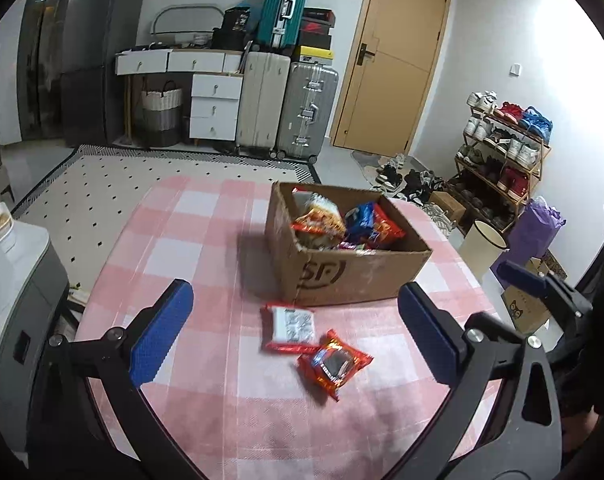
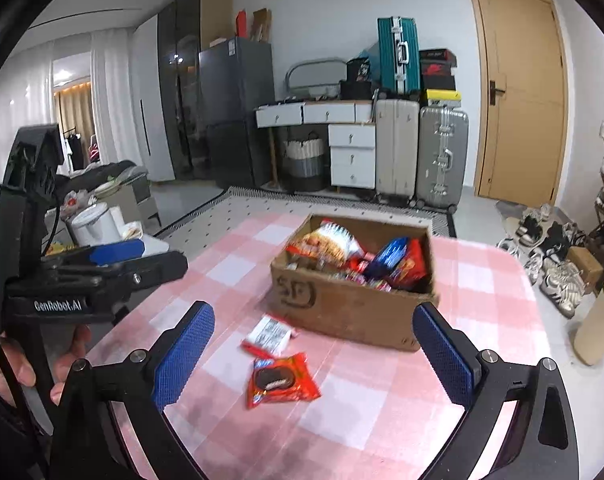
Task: Organize snacks
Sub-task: 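Withdraw both grippers from the box toward the last two snacks, then grasp the red Oreo pack with the right gripper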
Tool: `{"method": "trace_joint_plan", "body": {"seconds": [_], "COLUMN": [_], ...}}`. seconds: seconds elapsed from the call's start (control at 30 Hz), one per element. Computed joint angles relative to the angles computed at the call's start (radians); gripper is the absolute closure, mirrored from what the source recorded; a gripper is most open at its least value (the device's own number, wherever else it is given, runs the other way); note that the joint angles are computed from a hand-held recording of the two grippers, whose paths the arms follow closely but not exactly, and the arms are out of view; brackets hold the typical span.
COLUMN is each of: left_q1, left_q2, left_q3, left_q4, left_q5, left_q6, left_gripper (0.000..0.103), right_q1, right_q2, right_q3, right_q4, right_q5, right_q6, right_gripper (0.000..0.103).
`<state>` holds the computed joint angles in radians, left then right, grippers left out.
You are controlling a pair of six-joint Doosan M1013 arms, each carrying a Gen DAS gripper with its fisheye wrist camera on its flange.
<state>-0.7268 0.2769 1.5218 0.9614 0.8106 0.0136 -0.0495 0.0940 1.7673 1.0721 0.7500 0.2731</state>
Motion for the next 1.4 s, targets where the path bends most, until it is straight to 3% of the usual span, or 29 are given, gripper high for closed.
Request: {"method": "trace_joint_plan", "body": {"seconds": [0.37, 0.67, 0.77, 1.07, 1.13, 1.3, 1.4], "left_q1": [0.018, 0.047, 0.056, 0.084, 0.087, 0.095, 0.095], "left_q2": [-0.016, -0.004, 0.001, 0.013, 0.016, 0.021, 0.021], "left_q3": [0.063, 0.094, 0.101, 0.122, 0.124, 0.128, 0.130], "left_q4": [-0.011, -0.065, -0.079, -0.113, -0.118, -0.143, -0.149], "left_q5": [0.007, -0.046, -0.053, -0.083, -0.087, -0.100, -0.101], "left_q6": [-0.059, -0.074, -0.069, -0.074, -0.073, -0.063, -0.059], "left_gripper": [0.001, 0.001, 0.001, 0.001, 0.001, 0.001, 0.001], "right_q1": [0.026, 0.075, 0.088, 0.123, 0.128, 0.135, 0.141], "right_q2": [0.079, 0.171, 0.199, 0.240, 0.243, 0.245, 0.236], "right_q3": [0.006, -0.043, -0.062, -0.087, -0.087, -0.085, -0.075], "right_q4": [-0.065, -0.170, -0.204, -0.262, -0.279, -0.295, -0.294], "right_q5": [0.089, 0.114, 0.125, 0.128, 0.124, 0.113, 0.096], "right_q6": [0.018, 0.115, 0.147, 0.190, 0.201, 0.206, 0.168], "right_gripper": [0.002, 0.004, 0.016, 0.018, 0.030, 0.047, 0.050]}}
